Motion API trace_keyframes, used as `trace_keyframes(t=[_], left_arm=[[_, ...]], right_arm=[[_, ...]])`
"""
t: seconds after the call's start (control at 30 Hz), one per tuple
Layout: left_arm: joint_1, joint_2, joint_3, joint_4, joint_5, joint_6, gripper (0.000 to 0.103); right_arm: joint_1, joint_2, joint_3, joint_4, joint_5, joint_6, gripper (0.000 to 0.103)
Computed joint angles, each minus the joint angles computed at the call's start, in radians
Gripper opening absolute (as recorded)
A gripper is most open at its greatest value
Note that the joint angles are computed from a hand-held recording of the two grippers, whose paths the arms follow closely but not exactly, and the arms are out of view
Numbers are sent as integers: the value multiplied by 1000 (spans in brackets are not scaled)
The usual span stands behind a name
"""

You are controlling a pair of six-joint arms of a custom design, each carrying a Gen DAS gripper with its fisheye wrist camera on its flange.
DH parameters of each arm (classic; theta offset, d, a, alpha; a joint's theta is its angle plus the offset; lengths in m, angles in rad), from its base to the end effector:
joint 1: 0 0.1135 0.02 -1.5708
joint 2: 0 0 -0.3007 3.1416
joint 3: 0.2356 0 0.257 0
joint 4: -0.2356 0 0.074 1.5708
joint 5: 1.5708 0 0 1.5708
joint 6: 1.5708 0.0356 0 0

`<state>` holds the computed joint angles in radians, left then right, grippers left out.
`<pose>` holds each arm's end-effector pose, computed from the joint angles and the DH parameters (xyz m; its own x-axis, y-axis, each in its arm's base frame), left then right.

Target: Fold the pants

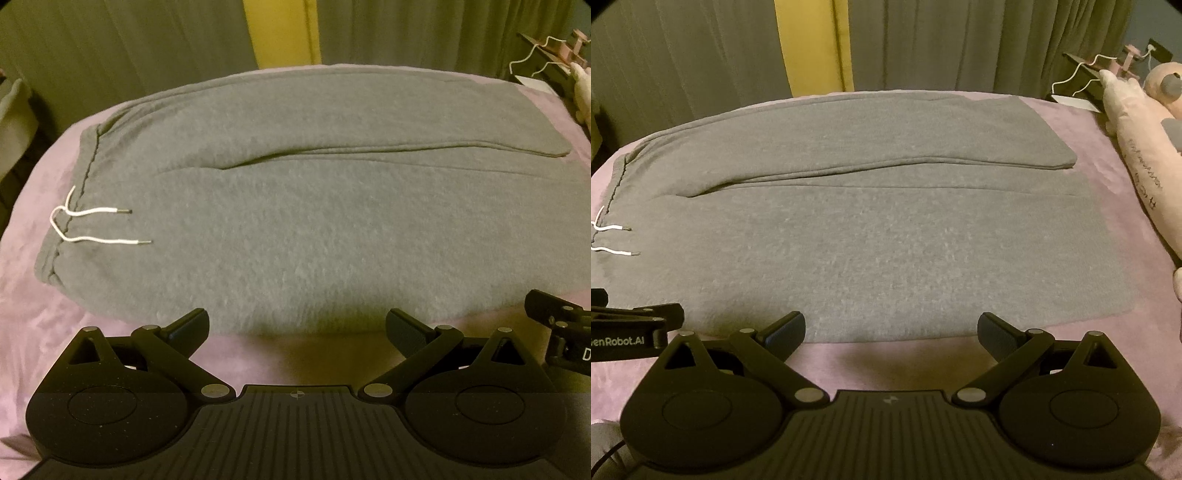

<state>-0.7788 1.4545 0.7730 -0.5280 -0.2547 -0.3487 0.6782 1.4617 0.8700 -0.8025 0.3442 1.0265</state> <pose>0.1880 -0.1730 0.1999 -0.8363 0.3608 -0.4127 0.3518 0.9306 0.1007 0.1999 0.1456 0.2170 -0.8627 0.3391 -0.3752 0.3739 0.9272 -0.0217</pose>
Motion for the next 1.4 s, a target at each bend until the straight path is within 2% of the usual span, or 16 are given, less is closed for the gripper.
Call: trace_keyframes(t=[0.43, 0.67, 0.77, 0.9, 1.03, 1.1, 1.23, 1.33, 1.4], left_arm=[[21, -16, 13, -15, -1, 33, 103], [124, -33, 121, -59, -30, 90, 103], [168, 6, 197, -90, -9, 116, 103], [234, 84, 323, -124, -1, 140, 103], [297, 223, 504, -148, -28, 173, 103], [339, 329, 630, -183, -8, 173, 103], [372, 494, 805, -200, -40, 157, 103], [382, 614, 926, -216, -39, 135, 103], [393, 683, 990, -221, -16, 131, 103]], right_arm=[[6, 0, 30, -49, 25, 0, 100], [-145, -108, 29, 17, -1, -99, 100], [-208, -142, 23, 75, 11, -136, 100], [-312, -139, -44, 282, -36, -233, 100], [-513, 18, -20, 454, -267, -356, 100], [-607, 105, 21, 517, -376, -352, 100], [-724, 367, 254, 491, -418, -367, 100], [-795, 617, 516, 422, -477, -375, 100], [-827, 777, 717, 326, -497, -374, 100]])
